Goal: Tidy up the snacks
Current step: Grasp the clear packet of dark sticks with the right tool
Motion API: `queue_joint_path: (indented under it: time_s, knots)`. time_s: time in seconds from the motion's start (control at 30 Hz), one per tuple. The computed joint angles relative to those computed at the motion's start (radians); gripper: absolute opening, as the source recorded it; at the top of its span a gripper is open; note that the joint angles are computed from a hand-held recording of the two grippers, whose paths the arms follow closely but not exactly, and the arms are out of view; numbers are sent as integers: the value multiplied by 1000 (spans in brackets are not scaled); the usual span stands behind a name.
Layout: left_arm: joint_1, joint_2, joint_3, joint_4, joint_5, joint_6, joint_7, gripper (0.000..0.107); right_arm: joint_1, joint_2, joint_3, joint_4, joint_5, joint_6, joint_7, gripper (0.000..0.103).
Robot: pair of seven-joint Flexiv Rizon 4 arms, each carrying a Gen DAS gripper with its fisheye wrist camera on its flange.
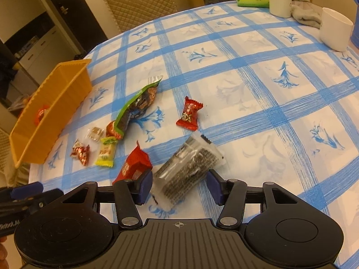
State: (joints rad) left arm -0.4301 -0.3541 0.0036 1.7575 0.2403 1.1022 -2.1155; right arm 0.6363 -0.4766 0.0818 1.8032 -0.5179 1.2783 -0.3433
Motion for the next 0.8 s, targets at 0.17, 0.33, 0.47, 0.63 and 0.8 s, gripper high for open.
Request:
queue_joint_path:
  time_s: [0.17, 0.33, 0.47, 0.63, 0.8]
  knots:
    - [8, -8, -2, -1, -10, 4, 10, 64, 15, -24, -22, -34, -33, -30, -2, 53]
    - [7, -14, 2, -4, -12, 6, 12, 64, 27, -47, -30, -67, -84, -84, -53, 47]
    - [10, -29, 5, -14, -11, 17, 20, 64, 32, -54, -36, -66, -120, -93, -83, 43]
    - [8, -55, 11, -36, -10, 32, 37, 64, 25, -54, -42, -56, -131, -73, -90, 41]
    - [-7, -90, 32, -72, 16, 49, 51, 64, 15, -40, -50, -40, -129, -79, -66, 41]
